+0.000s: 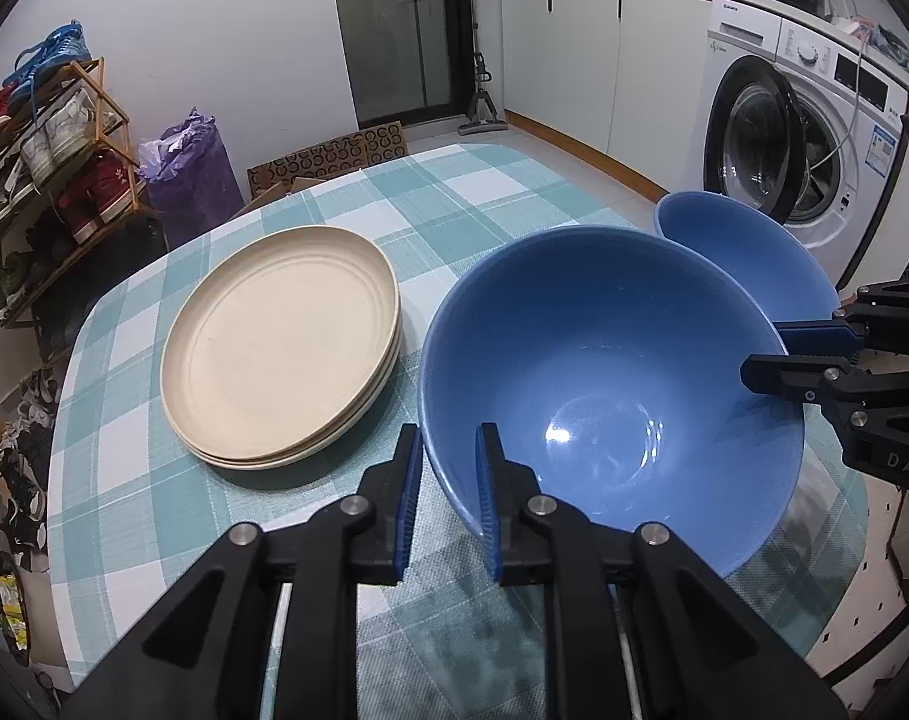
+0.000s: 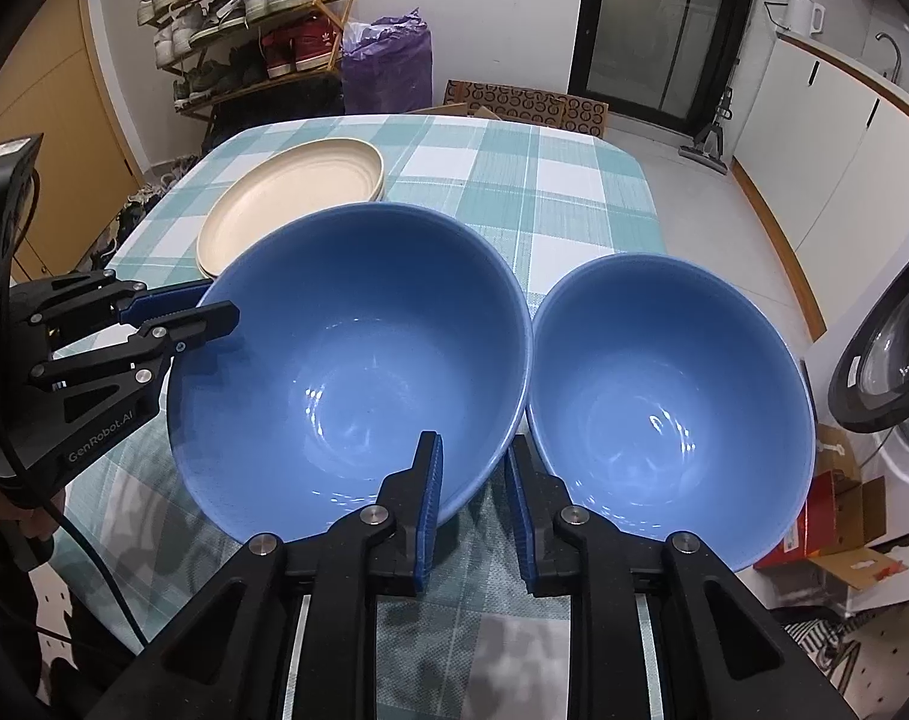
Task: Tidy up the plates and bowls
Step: 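Lower the large blue bowl onto the cloth beside the smaller bowl with both grippers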
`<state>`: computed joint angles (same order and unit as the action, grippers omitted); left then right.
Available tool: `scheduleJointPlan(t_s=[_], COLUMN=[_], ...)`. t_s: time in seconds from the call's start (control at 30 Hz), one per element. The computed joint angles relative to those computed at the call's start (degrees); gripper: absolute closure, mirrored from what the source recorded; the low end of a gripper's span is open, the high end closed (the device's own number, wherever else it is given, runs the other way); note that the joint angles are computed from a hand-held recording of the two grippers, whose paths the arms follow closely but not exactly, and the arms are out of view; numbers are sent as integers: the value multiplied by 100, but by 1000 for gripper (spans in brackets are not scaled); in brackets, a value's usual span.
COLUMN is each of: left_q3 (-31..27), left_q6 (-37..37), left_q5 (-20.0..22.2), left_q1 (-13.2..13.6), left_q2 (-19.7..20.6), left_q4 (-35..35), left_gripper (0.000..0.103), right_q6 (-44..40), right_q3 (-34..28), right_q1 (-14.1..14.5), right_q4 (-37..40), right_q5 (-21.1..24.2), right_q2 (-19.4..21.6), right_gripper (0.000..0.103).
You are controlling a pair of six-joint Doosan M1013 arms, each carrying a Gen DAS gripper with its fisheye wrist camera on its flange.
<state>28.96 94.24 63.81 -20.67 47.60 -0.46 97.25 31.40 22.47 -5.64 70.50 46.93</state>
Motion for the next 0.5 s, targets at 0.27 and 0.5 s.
scheduleJointPlan(t_s=[0.27,0.5], left_q3=[-6,-22], left_q6=[18,-81], left_q5=[-8,-13], left_q1=[10,33], left_q2=[8,20], left_q4=[-40,-50], left_gripper=[88,87], right_q6=[-62,-121], right_q3=[-96,-233], right_q1=[7,23], right_q4=[-28,7], right_q5=[136,195], right_q2=[59,136], right_gripper=[81,80])
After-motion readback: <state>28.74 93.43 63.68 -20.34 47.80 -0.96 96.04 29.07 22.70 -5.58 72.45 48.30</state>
